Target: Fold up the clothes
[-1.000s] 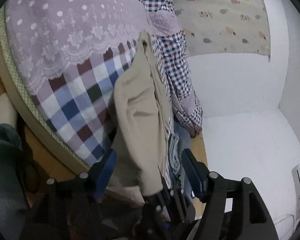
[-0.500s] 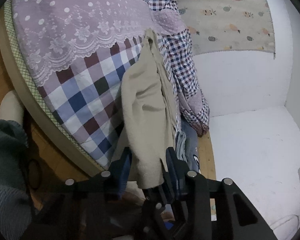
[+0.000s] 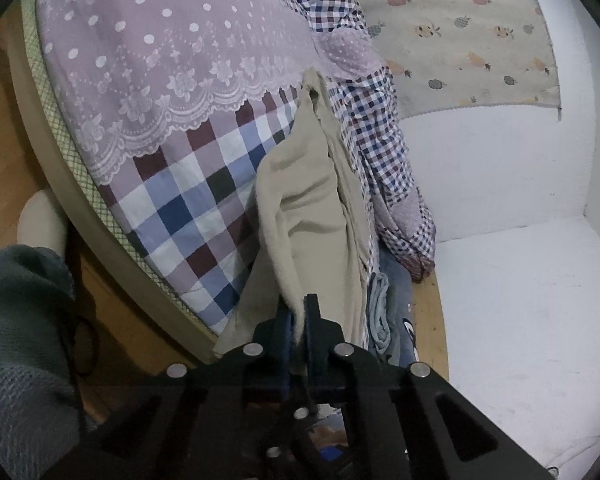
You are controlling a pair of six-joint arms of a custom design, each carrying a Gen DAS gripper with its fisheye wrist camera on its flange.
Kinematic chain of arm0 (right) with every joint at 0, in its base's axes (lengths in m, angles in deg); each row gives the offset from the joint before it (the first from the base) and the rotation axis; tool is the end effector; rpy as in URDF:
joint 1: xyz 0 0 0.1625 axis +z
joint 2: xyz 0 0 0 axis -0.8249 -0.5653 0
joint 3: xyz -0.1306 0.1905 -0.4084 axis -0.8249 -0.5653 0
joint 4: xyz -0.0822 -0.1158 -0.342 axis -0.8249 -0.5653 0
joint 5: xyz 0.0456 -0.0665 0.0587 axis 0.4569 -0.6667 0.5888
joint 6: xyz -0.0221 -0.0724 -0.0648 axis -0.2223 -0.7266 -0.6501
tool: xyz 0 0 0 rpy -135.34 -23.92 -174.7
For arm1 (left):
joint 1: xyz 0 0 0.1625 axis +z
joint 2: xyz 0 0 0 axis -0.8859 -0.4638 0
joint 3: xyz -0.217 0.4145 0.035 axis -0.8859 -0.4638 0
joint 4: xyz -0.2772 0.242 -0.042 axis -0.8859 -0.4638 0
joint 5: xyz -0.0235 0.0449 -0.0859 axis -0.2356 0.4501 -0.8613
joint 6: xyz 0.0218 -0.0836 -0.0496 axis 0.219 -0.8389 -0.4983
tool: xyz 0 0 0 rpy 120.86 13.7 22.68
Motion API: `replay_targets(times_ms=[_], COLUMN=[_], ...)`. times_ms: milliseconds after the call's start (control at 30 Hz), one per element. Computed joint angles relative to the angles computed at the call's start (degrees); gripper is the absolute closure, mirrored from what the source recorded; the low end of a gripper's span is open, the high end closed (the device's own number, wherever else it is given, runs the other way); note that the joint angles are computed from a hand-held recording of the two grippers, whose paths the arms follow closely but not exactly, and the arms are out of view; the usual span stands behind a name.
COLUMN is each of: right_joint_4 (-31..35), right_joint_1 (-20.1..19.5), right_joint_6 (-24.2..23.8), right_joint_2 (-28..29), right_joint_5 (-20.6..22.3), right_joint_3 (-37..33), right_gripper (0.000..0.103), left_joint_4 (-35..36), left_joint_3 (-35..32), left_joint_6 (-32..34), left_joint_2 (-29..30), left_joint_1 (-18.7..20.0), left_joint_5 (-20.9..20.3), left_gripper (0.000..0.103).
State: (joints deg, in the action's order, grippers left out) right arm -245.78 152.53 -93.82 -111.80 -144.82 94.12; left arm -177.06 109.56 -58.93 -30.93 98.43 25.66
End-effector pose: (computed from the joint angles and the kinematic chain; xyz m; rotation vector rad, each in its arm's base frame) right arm 0.1896 -0.4719 0.1939 1.7978 -1.6979 0.8140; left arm -0.3207 -0.4725 0.0893 0.6265 -2.5363 1.2019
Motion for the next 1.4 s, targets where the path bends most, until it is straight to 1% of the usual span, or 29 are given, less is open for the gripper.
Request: replay_targets(times_ms=[33, 100, 167, 267, 467, 667, 833, 1033, 1200, 1300, 1400], right_joint_4=[-0.73, -3.10, -5.53, -7.87, -11.90, -15.54, -18.65, -22.56, -24.38, -24.88, -24.48], right_joint_1=[-0.23, -0.73, -1.39, -2.08, -3.15, -4.81, -6.65, -9.78, -13.04, -15.55, -17.83], right_joint_6=[-0.35, -1.20, -2.08, -2.14, -1.92, -4.24, -6.42, -9.94, -13.18, -15.56, -16.85], right_joint_2=[0.18, 0.87, 1.53, 2.29, 3.44, 3.56, 3.26, 2.06, 0.10, -1.27, -2.89], right_joint_5=[0.04, 0.00, 0.18, -0.61, -2.39, -3.55, -4.73, -5.84, -7.19, -8.04, -8.67], right_joint_3=[0.14, 0.48, 0.72, 0.40, 0.24, -0.12, -1.14, -1.69, -2.26, -3.06, -3.94], right_gripper=[0.089, 0.070, 0.062, 0.062, 0.062, 0.062, 0.062, 0.062, 0.062, 0.062, 0.062], left_joint_4=[0.43, 1.46, 2.71, 4.80, 8.18, 12.67, 13.88, 17.09, 18.96, 20.83, 22.30], left_joint_3=[0.10, 0.39, 0.16, -1.01, -3.74, -8.00, -10.58, -12.60, -14.15, -15.25, -16.02], left_joint_6=[0.03, 0.15, 0.48, 1.49, 6.06, 10.46, 12.94, 13.94, 14.66, 14.78, 15.05], left_joint_2=[-0.22, -0.83, -1.44, -2.51, -5.62, -8.12, -8.93, -10.11, -10.30, -10.36, -10.45], left_joint_1=[-0.17, -0.54, -0.70, -0.80, -1.68, -2.15, -2.83, -2.82, -2.80, -2.90, -2.93], left_joint_5=[0.24, 0.61, 0.70, 0.60, 0.63, 0.18, 0.60, 0.84, 1.16, 1.52, 1.57], left_gripper=[0.100, 0.100, 0.101, 0.101, 0.101, 0.101, 0.101, 0.101, 0.101, 0.101, 0.101])
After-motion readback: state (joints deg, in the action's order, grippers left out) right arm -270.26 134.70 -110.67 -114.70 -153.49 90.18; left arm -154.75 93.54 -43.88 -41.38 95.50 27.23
